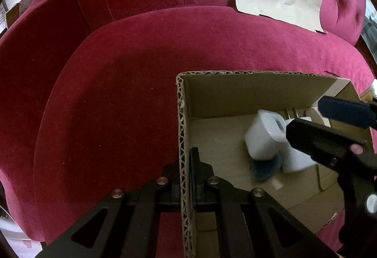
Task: Organize rigid objects
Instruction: 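Open the right tool to drop the plug adapter into the box, then move the right tool to the light-blue bottle and grasp it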
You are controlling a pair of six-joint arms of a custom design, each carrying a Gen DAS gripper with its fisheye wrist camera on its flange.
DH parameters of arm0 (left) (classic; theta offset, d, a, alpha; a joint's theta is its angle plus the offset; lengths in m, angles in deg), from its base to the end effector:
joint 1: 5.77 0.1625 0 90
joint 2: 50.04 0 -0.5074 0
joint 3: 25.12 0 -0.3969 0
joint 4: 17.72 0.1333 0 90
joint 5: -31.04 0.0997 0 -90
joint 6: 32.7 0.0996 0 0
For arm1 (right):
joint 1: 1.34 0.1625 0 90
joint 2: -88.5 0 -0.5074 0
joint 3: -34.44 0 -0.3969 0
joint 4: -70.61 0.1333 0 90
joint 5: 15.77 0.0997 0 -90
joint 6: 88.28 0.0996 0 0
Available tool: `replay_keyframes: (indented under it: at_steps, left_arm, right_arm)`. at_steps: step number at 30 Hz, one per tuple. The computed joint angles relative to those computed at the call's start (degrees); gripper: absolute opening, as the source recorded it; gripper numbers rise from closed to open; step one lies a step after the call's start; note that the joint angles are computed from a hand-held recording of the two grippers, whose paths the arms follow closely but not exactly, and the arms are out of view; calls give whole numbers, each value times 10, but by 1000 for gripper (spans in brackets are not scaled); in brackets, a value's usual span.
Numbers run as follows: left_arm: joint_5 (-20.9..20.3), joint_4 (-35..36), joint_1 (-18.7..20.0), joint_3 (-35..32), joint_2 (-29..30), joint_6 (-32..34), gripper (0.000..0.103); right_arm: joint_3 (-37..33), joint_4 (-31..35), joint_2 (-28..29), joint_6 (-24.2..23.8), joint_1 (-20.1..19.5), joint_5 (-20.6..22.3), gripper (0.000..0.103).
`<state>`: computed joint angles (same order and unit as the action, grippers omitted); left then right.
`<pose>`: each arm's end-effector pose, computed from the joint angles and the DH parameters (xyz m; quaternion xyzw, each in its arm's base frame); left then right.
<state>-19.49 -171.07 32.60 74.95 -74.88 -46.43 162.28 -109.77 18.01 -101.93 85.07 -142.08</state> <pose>-0.3824 -0.5535 -0.1039 0.3371 0.8741 -0.0994 0.3353 0.0422 -0.5146 0.2936 -0.0084 -0.9153 0.2223 0.3358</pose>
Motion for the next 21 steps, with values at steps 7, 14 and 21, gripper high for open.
replay_keyframes:
  at_steps: [7, 14, 21]
  left_arm:
    - [-2, -1, 1, 1, -1, -1, 4]
    - [0, -3, 1, 2, -1, 0, 4]
    - [2, -5, -1, 4, -1, 1, 4]
  right_arm:
    - [9, -28, -3, -5, 0, -16, 87]
    - [10, -25, -12, -1, -5, -19, 101]
    - [10, -26, -20, 9, 1, -36, 103]
